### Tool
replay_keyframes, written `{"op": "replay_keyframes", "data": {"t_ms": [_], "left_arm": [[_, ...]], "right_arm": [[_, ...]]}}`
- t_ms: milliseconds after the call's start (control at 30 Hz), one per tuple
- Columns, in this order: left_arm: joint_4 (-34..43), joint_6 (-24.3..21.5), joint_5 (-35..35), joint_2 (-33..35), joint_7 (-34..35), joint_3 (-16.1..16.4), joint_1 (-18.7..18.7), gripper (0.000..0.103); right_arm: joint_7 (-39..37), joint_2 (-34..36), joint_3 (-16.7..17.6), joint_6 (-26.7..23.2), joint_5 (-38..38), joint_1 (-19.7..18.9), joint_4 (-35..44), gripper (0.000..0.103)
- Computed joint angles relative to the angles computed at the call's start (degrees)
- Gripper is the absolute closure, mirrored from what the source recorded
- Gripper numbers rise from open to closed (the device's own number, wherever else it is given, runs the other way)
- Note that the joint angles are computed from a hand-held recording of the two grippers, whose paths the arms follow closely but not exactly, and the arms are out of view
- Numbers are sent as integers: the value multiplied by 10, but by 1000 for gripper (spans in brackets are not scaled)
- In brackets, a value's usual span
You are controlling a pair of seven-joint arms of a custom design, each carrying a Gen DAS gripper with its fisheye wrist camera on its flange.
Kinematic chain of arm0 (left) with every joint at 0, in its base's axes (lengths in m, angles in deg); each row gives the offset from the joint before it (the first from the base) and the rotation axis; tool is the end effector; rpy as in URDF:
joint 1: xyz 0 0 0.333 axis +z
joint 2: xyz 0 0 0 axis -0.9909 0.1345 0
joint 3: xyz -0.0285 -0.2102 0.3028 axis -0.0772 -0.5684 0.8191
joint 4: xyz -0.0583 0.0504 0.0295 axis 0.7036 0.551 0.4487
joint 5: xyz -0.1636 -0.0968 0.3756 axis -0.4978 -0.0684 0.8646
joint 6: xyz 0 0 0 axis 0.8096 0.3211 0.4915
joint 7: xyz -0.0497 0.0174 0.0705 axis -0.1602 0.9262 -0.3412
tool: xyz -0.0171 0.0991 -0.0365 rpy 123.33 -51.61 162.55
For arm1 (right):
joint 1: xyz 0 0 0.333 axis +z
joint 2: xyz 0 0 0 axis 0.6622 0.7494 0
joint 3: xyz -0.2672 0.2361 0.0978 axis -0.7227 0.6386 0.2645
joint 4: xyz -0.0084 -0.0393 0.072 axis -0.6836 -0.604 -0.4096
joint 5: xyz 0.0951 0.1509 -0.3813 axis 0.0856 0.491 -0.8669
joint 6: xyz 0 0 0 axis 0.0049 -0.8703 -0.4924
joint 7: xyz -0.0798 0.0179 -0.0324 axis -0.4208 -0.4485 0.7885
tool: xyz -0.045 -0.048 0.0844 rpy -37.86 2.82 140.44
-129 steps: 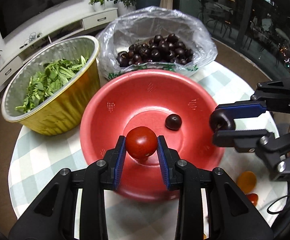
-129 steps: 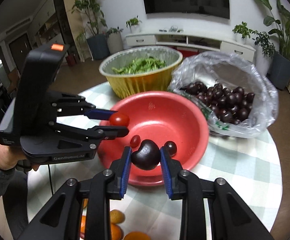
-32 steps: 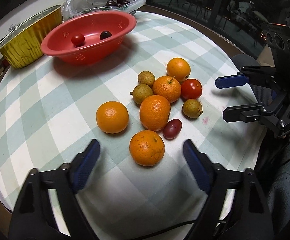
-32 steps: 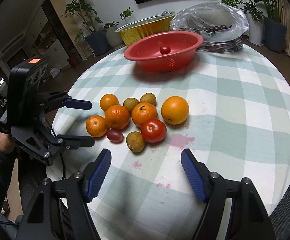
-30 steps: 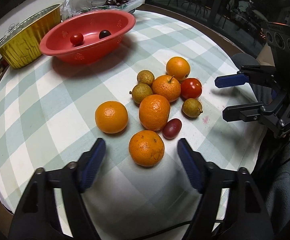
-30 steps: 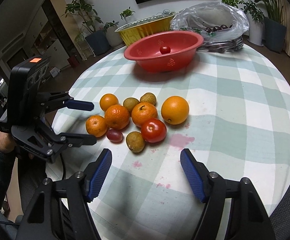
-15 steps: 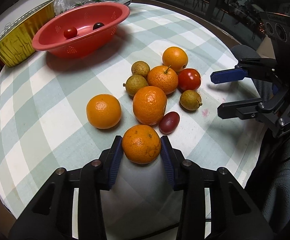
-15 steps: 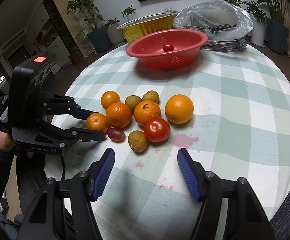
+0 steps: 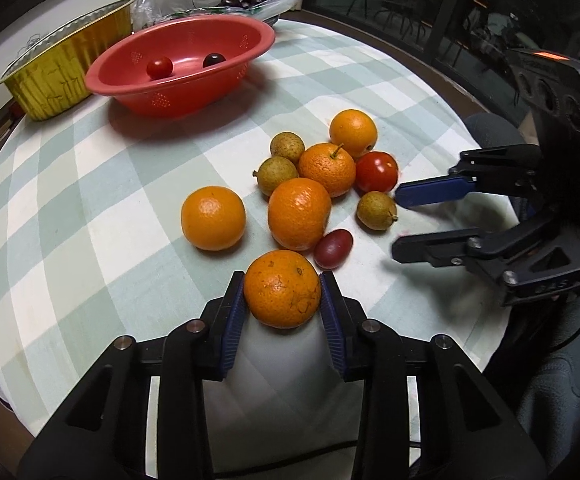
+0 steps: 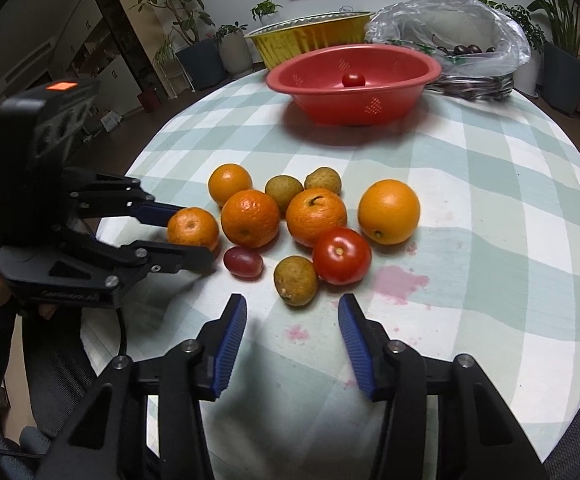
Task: Organize fruits
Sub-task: 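Grasp an orange mandarin with the left tool, then grasp a small olive-green fruit with the right tool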
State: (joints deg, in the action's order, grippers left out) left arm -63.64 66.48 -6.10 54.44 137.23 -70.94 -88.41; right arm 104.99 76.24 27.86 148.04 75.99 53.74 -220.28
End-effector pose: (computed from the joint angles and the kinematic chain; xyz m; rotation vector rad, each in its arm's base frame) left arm 0.6531 -0.2849 0.4499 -0.9034 2.8507 -0.7762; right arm 0.5660 0.1162 0.4335 -1.8189 1.7409 -0.2975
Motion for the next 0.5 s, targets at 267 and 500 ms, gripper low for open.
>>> {"op": "replay_keyframes", "data": {"t_ms": [267, 500], "left_arm": [[-27, 15, -37, -20, 16, -4, 7, 69], [-30, 17, -52, -23, 23, -1, 7, 69]], "right_arm": [[59, 17, -5, -5, -67, 1, 19, 60], [127, 34, -15, -14, -154, 7, 37, 71]]}}
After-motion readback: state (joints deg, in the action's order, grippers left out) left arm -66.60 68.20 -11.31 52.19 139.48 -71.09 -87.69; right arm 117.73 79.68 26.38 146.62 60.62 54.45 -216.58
